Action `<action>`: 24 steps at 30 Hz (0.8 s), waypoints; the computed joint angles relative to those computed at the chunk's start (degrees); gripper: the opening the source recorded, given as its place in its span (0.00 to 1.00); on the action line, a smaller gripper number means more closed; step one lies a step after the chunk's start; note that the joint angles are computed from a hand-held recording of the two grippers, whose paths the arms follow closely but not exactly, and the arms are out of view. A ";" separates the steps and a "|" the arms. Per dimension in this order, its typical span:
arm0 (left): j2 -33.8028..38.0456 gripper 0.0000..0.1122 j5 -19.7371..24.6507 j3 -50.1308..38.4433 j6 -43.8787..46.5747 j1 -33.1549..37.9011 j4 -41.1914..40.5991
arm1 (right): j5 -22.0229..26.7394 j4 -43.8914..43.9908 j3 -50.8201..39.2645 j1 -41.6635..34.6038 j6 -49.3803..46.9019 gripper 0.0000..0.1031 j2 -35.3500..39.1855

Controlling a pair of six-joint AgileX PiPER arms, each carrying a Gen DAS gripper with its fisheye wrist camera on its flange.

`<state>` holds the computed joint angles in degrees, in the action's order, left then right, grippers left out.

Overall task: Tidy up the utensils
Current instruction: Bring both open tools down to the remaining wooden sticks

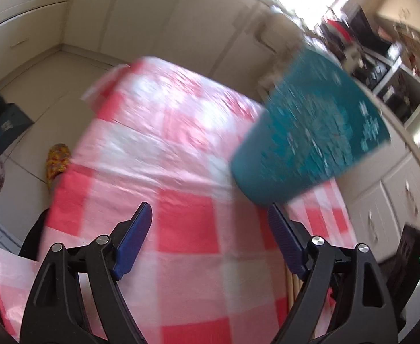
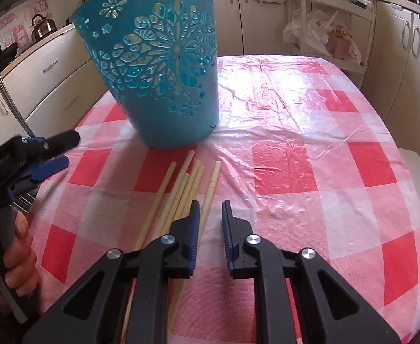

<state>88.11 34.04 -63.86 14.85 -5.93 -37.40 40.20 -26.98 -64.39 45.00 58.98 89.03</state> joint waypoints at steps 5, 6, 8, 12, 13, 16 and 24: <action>1.15 0.70 1.09 -3.59 -15.18 -12.98 23.74 | -2.04 1.52 1.87 -1.66 -1.31 0.16 -1.40; 1.36 0.70 1.32 -3.99 -16.41 -14.15 25.52 | -2.69 2.37 2.32 -2.28 -1.80 0.16 -1.84; 2.14 0.70 2.20 -5.08 -18.47 -15.88 28.26 | -4.16 4.15 3.35 -3.42 -2.89 0.16 -2.71; 4.00 0.70 4.21 -7.61 -23.44 -18.96 35.46 | -4.65 5.24 3.27 -4.10 -4.16 0.16 -2.72; 4.35 0.70 4.66 -8.07 -24.78 -19.69 37.19 | -4.65 5.16 3.35 -3.97 -3.96 0.16 -2.80; 5.60 0.70 5.42 -9.37 -26.47 -21.07 39.91 | -4.85 5.64 3.31 -4.44 -4.64 0.16 -2.73; 6.99 0.68 8.11 -11.14 -30.21 -24.04 46.82 | -4.38 4.67 3.65 -3.90 -4.31 0.16 -2.88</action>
<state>95.10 42.14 -75.00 -15.36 -29.97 9.42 35.83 -22.31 -60.73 41.11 54.67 86.14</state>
